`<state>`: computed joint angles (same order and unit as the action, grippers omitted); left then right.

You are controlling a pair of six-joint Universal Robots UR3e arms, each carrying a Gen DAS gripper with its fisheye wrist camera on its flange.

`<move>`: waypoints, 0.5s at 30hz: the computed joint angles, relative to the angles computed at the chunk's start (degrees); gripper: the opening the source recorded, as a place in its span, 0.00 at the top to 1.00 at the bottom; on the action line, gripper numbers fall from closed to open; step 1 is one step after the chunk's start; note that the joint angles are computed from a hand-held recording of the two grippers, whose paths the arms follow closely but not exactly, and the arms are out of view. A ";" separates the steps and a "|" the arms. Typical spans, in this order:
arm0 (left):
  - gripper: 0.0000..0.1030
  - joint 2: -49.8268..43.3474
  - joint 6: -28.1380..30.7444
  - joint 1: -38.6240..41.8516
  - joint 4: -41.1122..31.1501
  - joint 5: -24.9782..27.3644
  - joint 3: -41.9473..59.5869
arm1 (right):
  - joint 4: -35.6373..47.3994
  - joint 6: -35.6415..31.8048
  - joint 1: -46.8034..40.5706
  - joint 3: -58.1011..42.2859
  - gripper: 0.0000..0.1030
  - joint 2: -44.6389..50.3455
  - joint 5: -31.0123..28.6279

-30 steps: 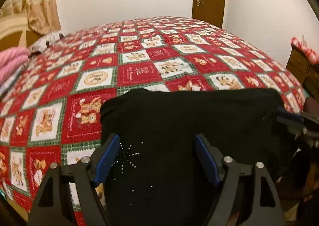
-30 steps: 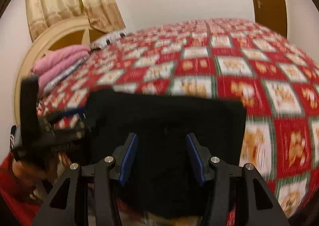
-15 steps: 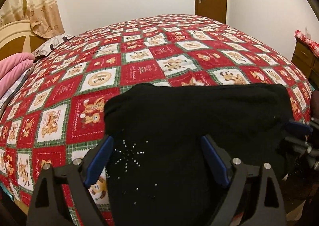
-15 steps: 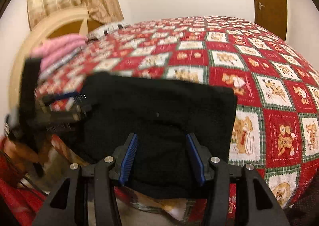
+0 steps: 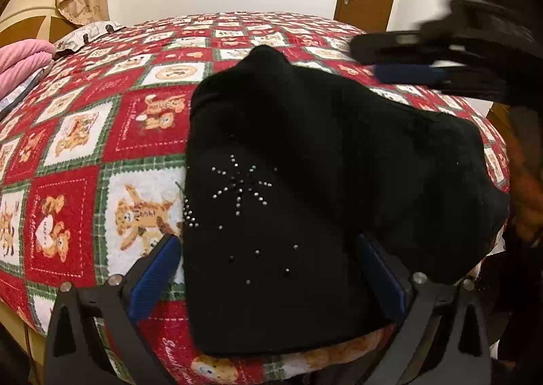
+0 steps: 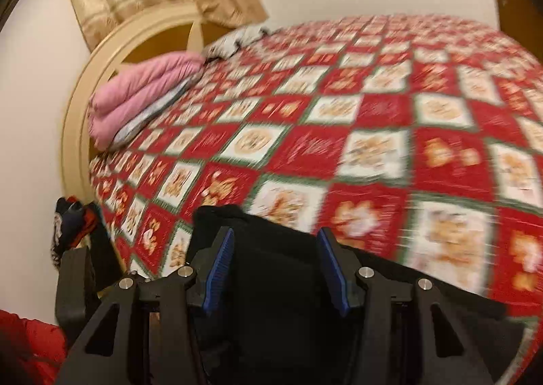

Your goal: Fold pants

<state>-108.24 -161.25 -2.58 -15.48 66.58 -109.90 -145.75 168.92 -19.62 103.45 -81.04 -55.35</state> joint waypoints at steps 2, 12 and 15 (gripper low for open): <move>0.00 -0.14 0.18 0.16 0.30 -0.36 -0.14 | 0.47 0.53 2.29 -3.77 0.49 3.91 -0.54; 0.00 0.36 0.51 0.47 2.16 -1.26 -1.72 | 8.01 -1.55 9.42 -17.51 0.91 14.38 -7.04; 0.00 0.50 -0.08 0.16 2.62 -0.83 -1.75 | 5.77 4.36 6.68 -17.08 0.91 16.33 -5.26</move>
